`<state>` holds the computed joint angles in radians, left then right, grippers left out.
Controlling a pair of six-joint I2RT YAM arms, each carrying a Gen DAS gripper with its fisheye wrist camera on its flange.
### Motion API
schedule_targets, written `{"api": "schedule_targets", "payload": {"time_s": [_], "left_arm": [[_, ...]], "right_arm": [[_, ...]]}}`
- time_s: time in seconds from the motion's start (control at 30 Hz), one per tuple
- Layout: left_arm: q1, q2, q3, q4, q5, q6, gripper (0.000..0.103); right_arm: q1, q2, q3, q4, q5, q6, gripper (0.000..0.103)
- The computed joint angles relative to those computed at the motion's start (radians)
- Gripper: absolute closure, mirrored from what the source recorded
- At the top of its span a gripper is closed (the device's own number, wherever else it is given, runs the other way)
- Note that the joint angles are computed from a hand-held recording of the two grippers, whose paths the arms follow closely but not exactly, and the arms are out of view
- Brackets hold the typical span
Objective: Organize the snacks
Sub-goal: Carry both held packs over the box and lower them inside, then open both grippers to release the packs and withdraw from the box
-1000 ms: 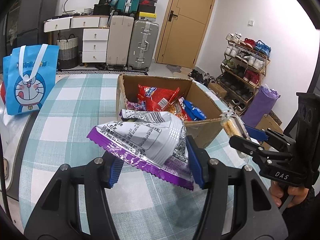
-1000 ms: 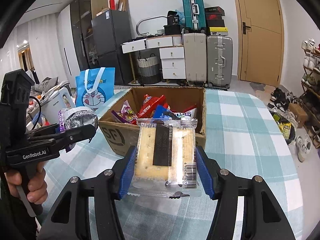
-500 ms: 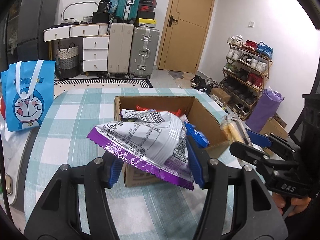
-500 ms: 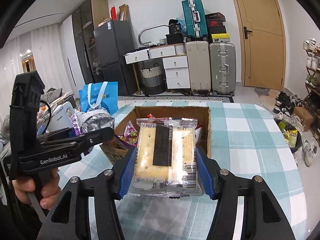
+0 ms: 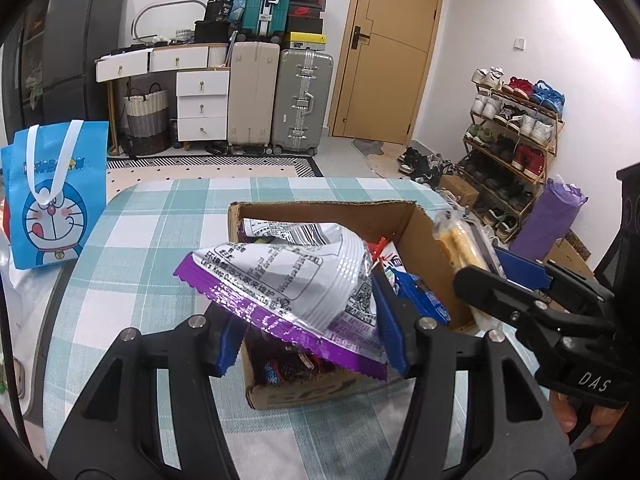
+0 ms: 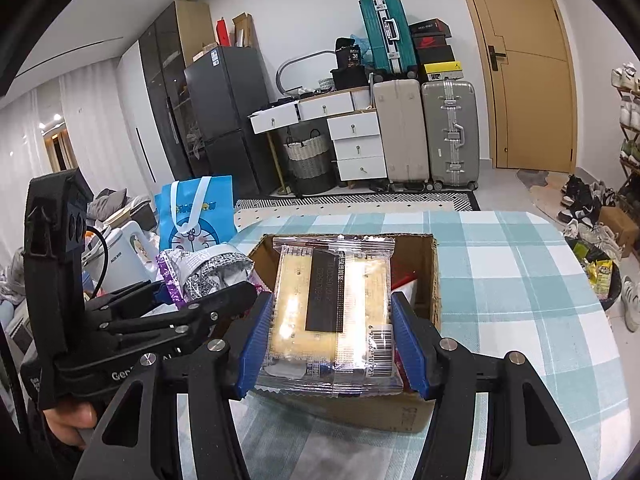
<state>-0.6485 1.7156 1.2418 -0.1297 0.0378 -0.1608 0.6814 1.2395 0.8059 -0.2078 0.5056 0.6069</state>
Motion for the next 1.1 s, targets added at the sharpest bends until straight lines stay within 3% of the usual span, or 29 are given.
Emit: {"api": "schedule_targets", "payload": {"time_s": [0.63, 0.73, 0.87, 0.9, 1.0, 1.1], "left_arm": [[-0.018, 0.182, 0.131, 0.006, -0.07, 0.067, 0.048], [-0.019, 0.161, 0.108, 0.012, -0.062, 0.064, 0.048], [-0.001, 0.11, 0.051, 0.046, -0.007, 0.058, 0.033], [0.0, 0.091, 0.029, 0.061, -0.011, 0.056, 0.021], [-0.004, 0.037, -0.04, 0.114, -0.064, 0.061, 0.003], [0.015, -0.021, -0.106, 0.147, -0.045, 0.063, 0.001]], "right_arm": [[-0.117, 0.114, -0.015, 0.085, -0.1, -0.035, 0.044], [-0.098, 0.087, -0.023, 0.072, -0.076, -0.048, 0.034], [-0.052, 0.021, -0.054, 0.053, 0.001, -0.052, 0.012], [-0.044, 0.002, -0.063, 0.046, 0.01, -0.049, 0.011], [-0.022, -0.05, -0.093, 0.03, 0.038, -0.036, 0.004], [-0.005, -0.1, -0.128, 0.026, 0.039, -0.013, 0.001]]}}
